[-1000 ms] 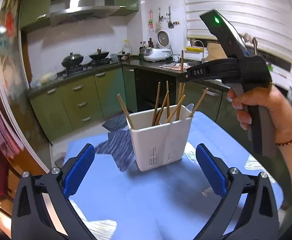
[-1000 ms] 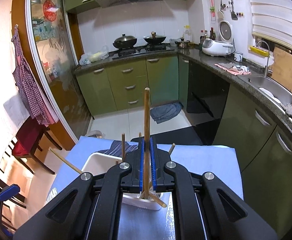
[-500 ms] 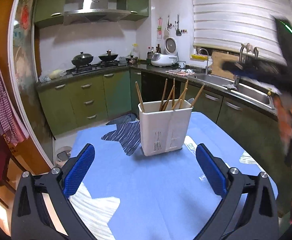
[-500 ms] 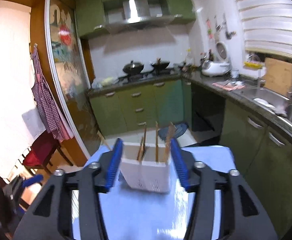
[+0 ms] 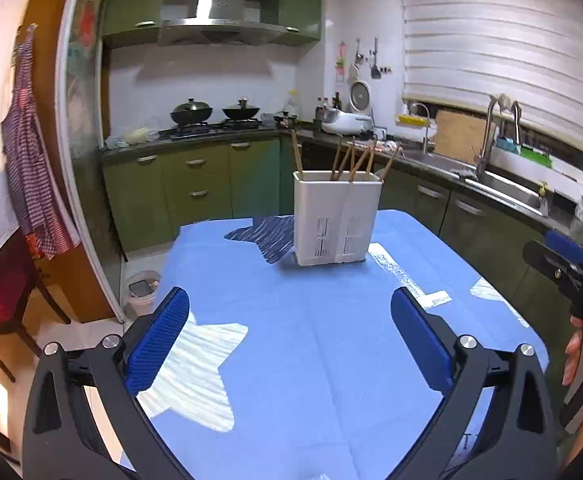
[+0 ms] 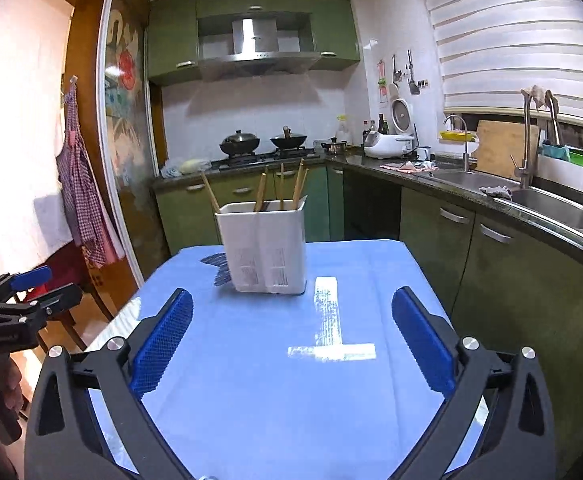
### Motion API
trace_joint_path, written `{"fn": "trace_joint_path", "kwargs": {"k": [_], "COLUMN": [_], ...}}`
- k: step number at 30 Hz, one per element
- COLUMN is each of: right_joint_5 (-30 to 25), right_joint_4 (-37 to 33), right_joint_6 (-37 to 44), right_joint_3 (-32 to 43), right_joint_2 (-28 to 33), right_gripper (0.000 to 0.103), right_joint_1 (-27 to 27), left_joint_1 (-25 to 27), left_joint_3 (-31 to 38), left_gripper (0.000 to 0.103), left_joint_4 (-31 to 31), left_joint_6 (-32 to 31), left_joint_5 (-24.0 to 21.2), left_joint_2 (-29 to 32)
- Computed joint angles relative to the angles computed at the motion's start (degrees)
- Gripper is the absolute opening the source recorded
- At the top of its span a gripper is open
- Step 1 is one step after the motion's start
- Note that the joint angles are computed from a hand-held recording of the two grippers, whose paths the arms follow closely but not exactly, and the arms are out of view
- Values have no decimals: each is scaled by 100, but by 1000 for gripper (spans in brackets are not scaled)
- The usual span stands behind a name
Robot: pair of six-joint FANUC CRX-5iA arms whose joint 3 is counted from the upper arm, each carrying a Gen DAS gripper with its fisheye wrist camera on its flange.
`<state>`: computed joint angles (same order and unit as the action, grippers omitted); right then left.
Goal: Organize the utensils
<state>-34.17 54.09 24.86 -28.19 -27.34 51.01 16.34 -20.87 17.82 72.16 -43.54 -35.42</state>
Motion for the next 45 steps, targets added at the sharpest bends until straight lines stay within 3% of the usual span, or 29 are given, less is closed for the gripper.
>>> {"fn": "trace_joint_path", "kwargs": {"k": [6,14,37,45], "right_joint_5": [-823,-1650,-1604,-1639], "right_joint_4": [647,1078,782,738], "right_joint_6": [-301,-572,-279,-256], "right_joint_3": [-133,-199,67,116], "right_joint_2": [-487,-757,-584,-531], "right_gripper": [98,98,98,98], "right_joint_1": [724,1399,1355,1414], "left_joint_1": [177,516,818,684], "left_joint_3": [3,-187,-235,-143], "left_gripper": [96,96,96,96], "left_joint_4": [-65,403,476,240], "left_joint_6": [88,-302,-308,-142], "left_joint_5": [-168,-405,-520,-509], "left_joint_2": [-526,-882,-1047,-1012]}}
